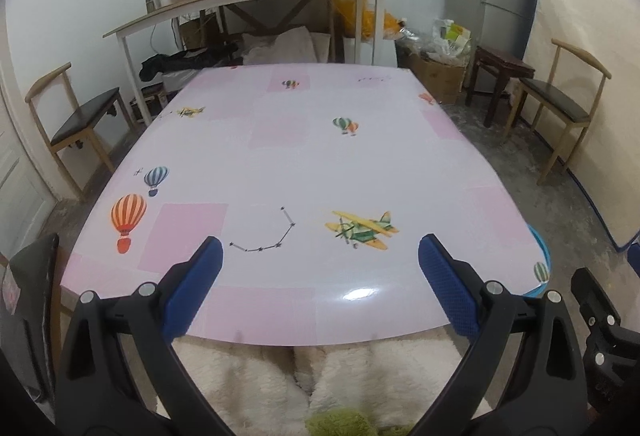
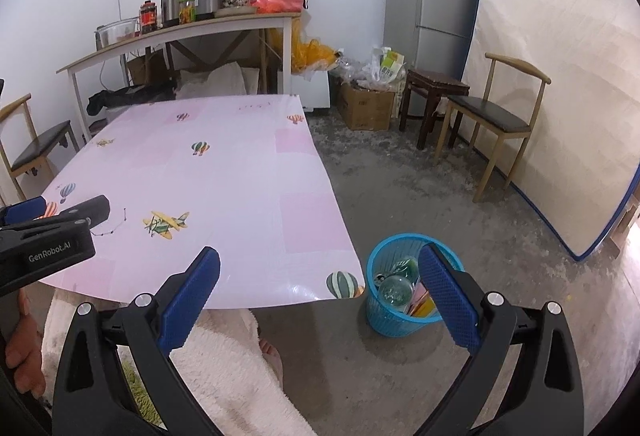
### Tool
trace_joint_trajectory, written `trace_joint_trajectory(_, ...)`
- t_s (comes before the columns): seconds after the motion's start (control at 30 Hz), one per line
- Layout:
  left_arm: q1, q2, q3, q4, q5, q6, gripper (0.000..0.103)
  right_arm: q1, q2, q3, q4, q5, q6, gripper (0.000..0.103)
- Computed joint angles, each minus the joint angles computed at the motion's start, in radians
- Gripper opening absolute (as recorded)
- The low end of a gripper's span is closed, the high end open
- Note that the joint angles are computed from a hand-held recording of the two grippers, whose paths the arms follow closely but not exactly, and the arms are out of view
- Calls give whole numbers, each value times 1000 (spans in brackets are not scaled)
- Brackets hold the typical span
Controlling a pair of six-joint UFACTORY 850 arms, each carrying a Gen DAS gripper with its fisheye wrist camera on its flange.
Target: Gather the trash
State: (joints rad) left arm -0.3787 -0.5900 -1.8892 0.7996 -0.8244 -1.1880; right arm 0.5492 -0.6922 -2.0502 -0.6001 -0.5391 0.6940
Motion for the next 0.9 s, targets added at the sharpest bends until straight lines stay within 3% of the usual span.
trace_joint_trajectory(0.37,17,-20,-33,-59,-59,26,94,-5,-23,-33,35,-29,-9,97)
trace_joint_trajectory(0.9,30,-1,-4,-52,-63,-18,94,0,-26,-38,32,-27,-29,97)
